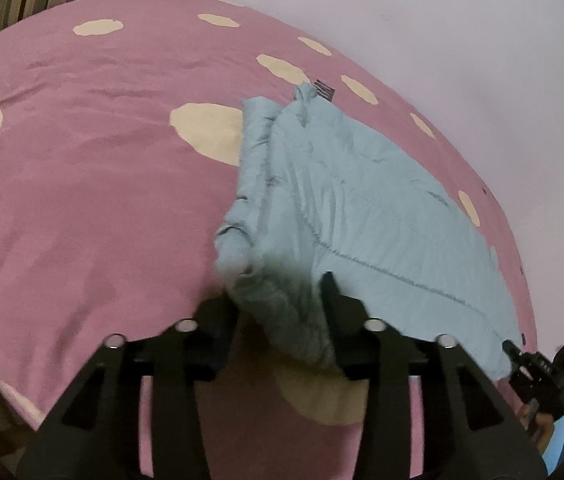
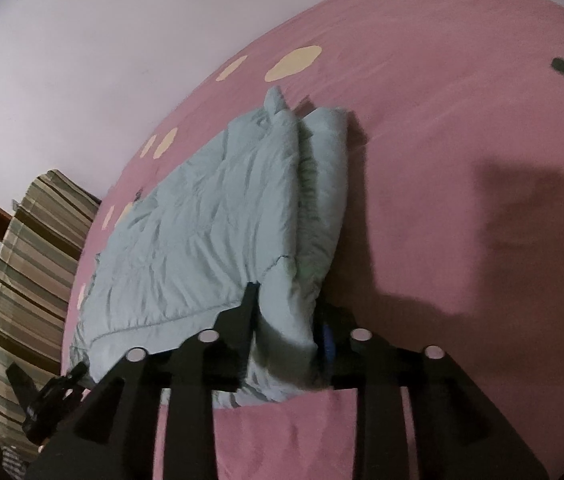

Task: Fold large clothes

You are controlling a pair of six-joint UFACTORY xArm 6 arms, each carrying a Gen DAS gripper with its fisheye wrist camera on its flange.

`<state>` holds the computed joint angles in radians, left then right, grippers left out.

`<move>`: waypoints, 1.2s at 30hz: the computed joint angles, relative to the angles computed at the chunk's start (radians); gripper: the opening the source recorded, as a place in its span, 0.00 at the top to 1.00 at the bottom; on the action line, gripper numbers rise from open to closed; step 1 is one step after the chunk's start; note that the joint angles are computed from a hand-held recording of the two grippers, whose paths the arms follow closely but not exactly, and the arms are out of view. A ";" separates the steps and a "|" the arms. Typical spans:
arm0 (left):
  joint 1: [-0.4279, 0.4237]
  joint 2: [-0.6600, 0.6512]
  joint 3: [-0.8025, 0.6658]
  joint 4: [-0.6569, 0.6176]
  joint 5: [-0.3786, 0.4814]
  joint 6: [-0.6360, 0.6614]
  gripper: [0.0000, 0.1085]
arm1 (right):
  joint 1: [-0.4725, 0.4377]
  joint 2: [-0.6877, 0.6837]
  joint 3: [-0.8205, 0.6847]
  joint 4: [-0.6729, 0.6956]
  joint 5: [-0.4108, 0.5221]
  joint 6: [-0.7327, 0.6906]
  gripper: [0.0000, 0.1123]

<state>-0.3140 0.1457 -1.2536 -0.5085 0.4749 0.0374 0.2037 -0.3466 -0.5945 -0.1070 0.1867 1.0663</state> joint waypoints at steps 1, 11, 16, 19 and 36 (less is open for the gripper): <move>0.008 -0.013 0.009 -0.003 0.005 0.013 0.52 | -0.006 -0.015 0.001 -0.029 0.024 0.018 0.66; 0.093 0.019 -0.099 0.059 0.081 0.062 0.44 | 0.001 -0.056 -0.162 -0.425 0.355 0.260 0.59; 0.107 0.163 -0.327 0.017 0.220 0.136 0.41 | 0.051 0.160 -0.366 -0.329 0.246 0.091 0.59; 0.105 0.235 -0.440 0.023 0.283 0.157 0.40 | 0.107 0.339 -0.557 -0.265 0.250 -0.028 0.59; 0.120 0.587 -0.953 0.061 0.591 0.197 0.39 | 0.204 0.753 -1.008 -0.225 0.539 -0.172 0.60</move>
